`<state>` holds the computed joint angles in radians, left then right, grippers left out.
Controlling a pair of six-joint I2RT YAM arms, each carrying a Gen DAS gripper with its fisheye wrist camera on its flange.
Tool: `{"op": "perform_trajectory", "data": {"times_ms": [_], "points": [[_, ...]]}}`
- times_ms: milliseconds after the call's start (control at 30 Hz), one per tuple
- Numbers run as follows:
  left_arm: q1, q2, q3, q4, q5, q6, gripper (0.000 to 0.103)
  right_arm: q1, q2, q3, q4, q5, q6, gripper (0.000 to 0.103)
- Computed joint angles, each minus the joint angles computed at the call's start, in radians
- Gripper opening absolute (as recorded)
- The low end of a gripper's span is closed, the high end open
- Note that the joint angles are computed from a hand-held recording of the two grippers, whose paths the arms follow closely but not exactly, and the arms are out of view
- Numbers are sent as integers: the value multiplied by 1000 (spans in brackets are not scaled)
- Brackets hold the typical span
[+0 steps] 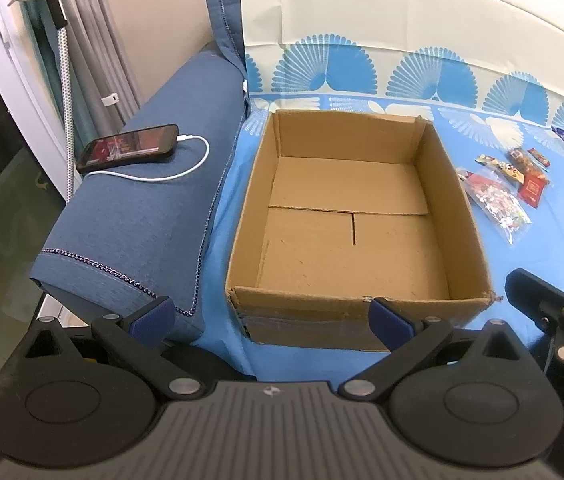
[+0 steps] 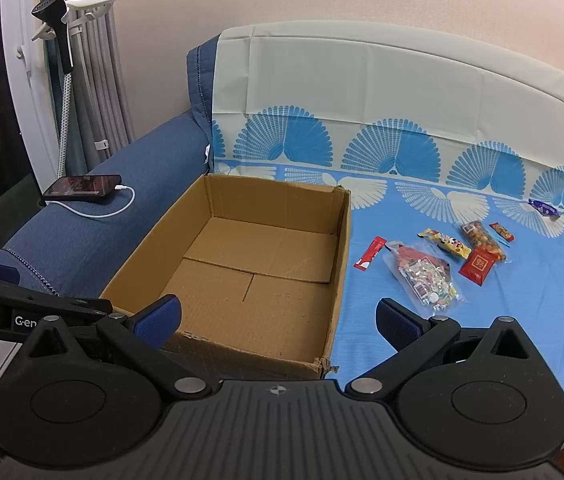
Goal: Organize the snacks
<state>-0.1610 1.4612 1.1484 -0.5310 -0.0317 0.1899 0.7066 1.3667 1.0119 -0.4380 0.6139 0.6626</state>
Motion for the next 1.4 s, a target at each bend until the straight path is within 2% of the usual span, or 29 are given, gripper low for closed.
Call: {"op": "perform_trajectory", "data": {"times_ms": [100,367,600,667,933,967,1167,1300,1400], "points": [[-4,-10,-18,23,-6,8,103,-1,-4,1,-7,2,7,103],[-24,-16,-15,2,-26,21,103,3,-36,-19,-18,19,30,103],[-53,-52,-34,-3,-42,25,103,25,-90,-54,-33,79,51,103],[-60,-66,-34,-17,-38,25,103,34,-127,-98,15,114,44,103],[-86,-79,-10,-75,-30,20,103,49,-203,-134,-48,180,86,103],[-93,-76,-5,-74,-34,19,103,44,-207,-123,-84,177,98,103],[-149,3,99,-121,-35,-9,103,-62,-288,-156,-126,123,88,103],[-212,104,208,-139,-54,-26,103,-235,-350,-193,-104,38,36,103],[-261,220,349,-181,-63,-38,103,-406,-381,-214,-69,-36,-49,103]]}}
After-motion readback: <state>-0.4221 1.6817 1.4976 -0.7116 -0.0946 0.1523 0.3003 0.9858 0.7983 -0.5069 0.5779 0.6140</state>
